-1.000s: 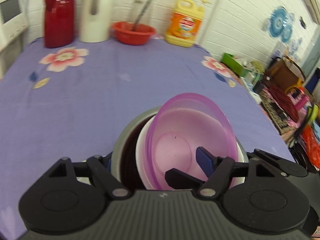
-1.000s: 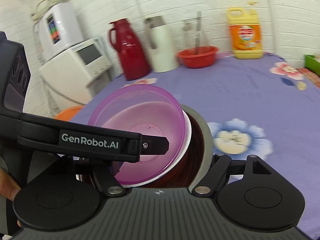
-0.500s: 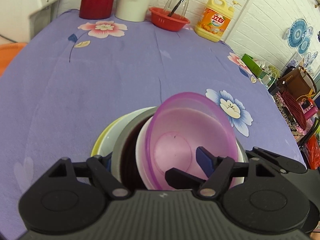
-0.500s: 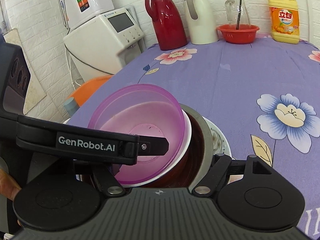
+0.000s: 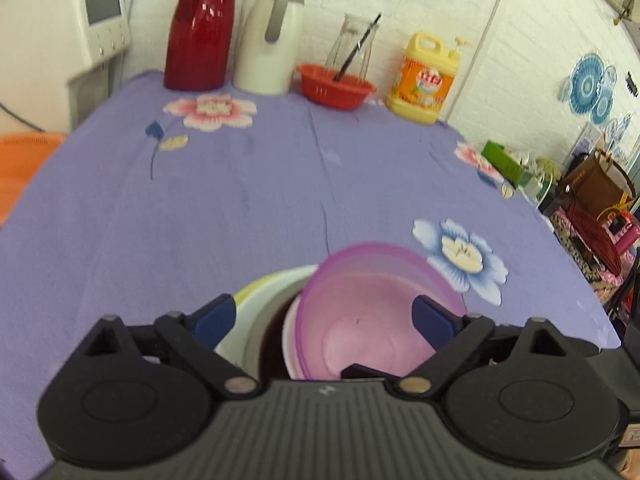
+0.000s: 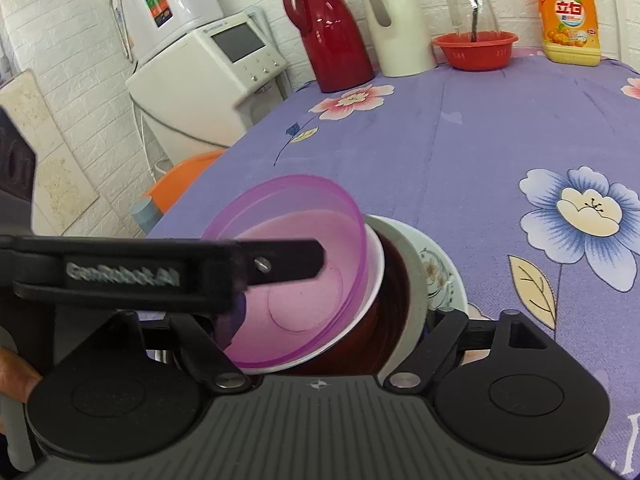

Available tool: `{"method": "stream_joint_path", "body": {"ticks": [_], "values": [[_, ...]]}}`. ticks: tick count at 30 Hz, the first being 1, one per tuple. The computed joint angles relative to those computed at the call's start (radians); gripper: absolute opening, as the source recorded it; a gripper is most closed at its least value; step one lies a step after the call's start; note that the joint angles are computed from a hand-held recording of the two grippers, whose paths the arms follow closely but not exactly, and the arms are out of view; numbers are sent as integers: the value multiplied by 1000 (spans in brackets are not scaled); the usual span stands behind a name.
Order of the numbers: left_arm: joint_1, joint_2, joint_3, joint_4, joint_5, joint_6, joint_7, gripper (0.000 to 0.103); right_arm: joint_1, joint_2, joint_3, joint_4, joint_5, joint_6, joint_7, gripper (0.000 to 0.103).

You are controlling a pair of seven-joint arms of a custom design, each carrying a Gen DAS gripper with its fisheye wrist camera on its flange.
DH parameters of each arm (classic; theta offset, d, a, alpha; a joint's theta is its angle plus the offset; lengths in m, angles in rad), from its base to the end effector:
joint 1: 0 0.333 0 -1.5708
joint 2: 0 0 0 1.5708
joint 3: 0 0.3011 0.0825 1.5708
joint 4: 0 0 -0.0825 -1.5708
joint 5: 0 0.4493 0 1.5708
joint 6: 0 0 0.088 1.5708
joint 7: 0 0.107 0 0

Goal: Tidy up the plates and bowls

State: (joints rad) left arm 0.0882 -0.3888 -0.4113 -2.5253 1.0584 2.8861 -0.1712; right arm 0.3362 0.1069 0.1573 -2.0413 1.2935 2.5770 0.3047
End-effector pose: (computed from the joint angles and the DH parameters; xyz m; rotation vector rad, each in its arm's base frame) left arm 0.4696 -0.2079 0.4047 -2.0245 1.2923 -0.9276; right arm 0.5838 0.2939 0.3769 -2.0002 0.8740 0.0328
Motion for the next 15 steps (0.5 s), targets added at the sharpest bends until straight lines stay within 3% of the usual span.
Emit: {"method": "stream_joint_path", "body": {"ticks": [7,15], "values": [[47,-79,-50,5,150,-32,-210,94,-4,-46,-15,-8,258,55,-202,103],[-48,-79,-49,14,119,-224,-263,95,-10,-27,-33,24,259,103,-192,103]]}}
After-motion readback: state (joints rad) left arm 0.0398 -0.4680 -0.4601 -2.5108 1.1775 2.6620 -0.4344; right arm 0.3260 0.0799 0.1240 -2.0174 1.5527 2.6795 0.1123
